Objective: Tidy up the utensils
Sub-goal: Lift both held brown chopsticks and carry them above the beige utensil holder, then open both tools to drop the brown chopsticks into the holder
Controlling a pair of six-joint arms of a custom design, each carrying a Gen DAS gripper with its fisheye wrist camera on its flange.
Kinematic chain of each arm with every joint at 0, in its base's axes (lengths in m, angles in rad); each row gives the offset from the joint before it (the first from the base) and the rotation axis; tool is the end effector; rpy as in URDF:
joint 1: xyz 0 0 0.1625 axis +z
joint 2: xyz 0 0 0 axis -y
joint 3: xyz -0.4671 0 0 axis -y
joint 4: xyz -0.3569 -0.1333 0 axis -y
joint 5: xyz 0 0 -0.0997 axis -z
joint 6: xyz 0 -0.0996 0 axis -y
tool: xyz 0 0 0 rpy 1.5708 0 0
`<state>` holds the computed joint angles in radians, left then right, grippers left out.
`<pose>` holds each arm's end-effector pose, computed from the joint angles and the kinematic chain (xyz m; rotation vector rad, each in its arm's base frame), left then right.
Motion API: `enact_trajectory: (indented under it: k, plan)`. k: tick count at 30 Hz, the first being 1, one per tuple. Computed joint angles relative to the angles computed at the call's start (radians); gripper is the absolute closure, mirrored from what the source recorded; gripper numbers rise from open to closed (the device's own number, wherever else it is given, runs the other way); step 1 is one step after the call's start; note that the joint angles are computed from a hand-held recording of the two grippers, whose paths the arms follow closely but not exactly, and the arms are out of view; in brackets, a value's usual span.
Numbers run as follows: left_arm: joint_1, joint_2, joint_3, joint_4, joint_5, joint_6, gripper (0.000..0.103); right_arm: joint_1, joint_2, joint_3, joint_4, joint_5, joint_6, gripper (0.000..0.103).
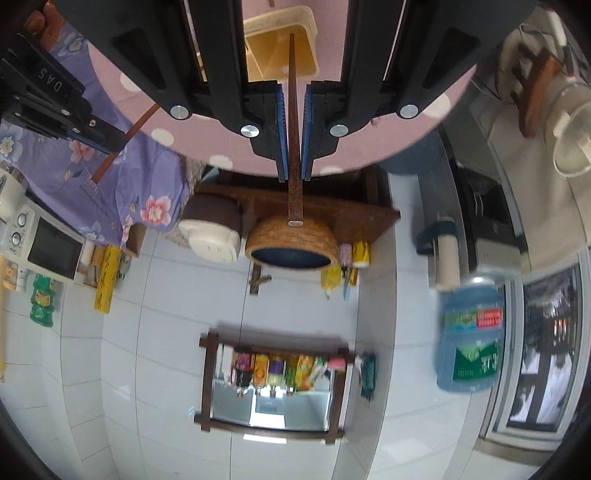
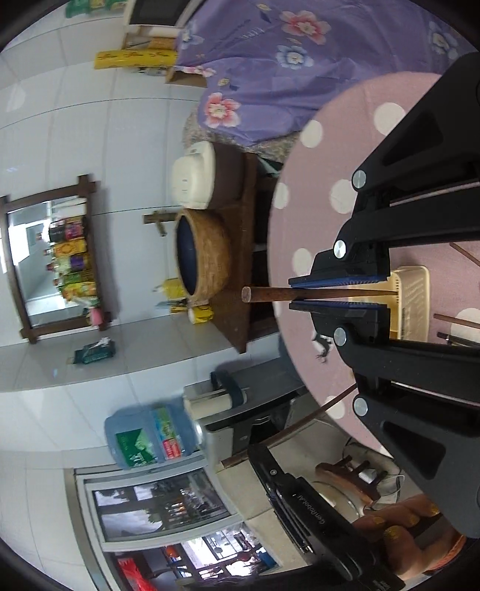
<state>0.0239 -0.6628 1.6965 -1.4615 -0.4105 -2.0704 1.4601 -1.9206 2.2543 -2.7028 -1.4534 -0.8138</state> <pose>-0.5505 -0.2378 0.0361 0.2728 1.9769 -1.4500 0.1090 -0.3316 0.4868 0.9855 -2.4938 1.0823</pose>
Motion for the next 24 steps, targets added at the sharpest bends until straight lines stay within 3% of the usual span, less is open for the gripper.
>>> enact_trajectory:
  k: [8, 17, 18, 19, 21, 22, 23, 24]
  plan:
    - [0.037, -0.001, 0.141, -0.338, -0.074, 0.140, 0.095, -0.066, 0.037, 0.042, -0.042, 0.007, -0.011, 0.095]
    - [0.045, 0.004, 0.189, -0.449, -0.096, 0.177, 0.095, -0.110, 0.039, 0.070, -0.105, 0.064, -0.022, 0.094]
    - [0.044, 0.004, 0.192, -0.466, -0.102, 0.191, 0.095, -0.114, 0.037, 0.078, -0.122, 0.070, -0.024, 0.089]
    - [0.043, 0.005, 0.190, -0.464, -0.104, 0.193, 0.093, -0.121, 0.032, 0.085, -0.133, 0.078, -0.026, 0.074]
    - [0.034, 0.008, 0.189, -0.447, -0.105, 0.183, 0.079, -0.143, 0.012, 0.110, -0.175, 0.112, -0.034, 0.043]
    - [0.025, 0.008, 0.191, -0.435, -0.102, 0.168, 0.059, -0.155, 0.003, 0.124, -0.203, 0.129, -0.041, 0.041]
    - [0.015, 0.008, 0.195, -0.424, -0.096, 0.152, 0.046, -0.161, -0.007, 0.135, -0.221, 0.135, -0.059, 0.041]
    - [0.006, 0.011, 0.194, -0.405, -0.091, 0.138, 0.043, -0.166, -0.017, 0.144, -0.227, 0.139, -0.078, 0.041]
